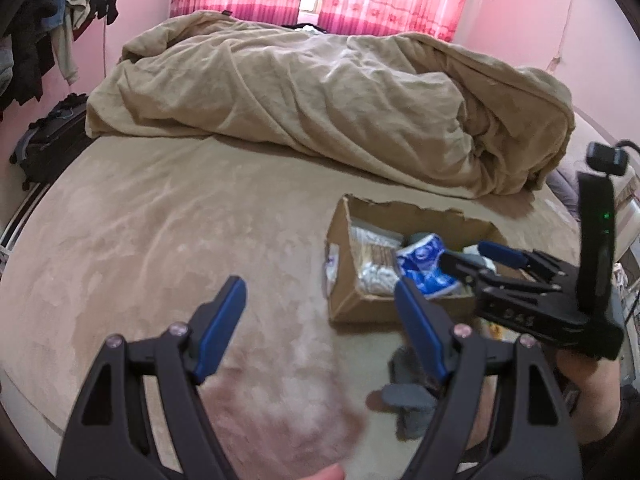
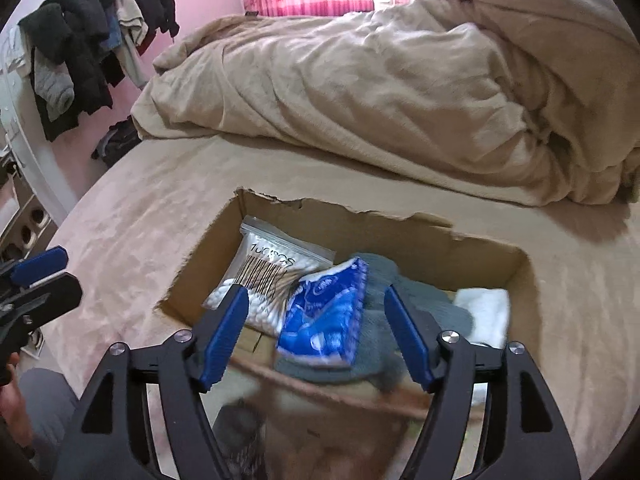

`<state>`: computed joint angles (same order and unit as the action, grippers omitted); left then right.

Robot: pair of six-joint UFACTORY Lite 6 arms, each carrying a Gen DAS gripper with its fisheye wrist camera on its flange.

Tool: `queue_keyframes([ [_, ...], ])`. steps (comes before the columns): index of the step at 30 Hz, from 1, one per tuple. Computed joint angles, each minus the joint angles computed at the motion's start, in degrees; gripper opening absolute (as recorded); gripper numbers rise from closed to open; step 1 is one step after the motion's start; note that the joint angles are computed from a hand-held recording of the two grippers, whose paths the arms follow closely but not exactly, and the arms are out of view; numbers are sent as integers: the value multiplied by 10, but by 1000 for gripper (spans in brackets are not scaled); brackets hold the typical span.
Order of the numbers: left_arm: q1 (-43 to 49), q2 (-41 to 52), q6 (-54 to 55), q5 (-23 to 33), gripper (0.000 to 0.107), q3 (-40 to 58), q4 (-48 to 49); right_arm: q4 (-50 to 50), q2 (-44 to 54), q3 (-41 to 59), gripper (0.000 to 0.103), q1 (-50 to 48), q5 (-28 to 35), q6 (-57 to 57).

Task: Organize objects
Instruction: 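Withdraw both tools from the box toward the dotted socks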

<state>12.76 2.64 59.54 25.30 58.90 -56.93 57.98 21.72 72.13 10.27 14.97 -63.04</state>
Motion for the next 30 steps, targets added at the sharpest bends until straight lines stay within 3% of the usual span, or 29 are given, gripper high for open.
queue_keyframes([
  [8, -7, -153, -84, 36, 78, -78, 57, -46, -201, -132, 74, -61, 53, 17],
  [18, -68, -355, -263, 97, 78, -150, 194, -57, -454, -265, 74, -245, 216, -7],
  [25, -183, -423, -459, 50, 78, -235, 336, -47, -540, -344, 76, -358, 281, -79],
  [30, -221, -412, -497, -7, 78, -298, 352, -33, -520, -385, 76, -394, 277, -140],
])
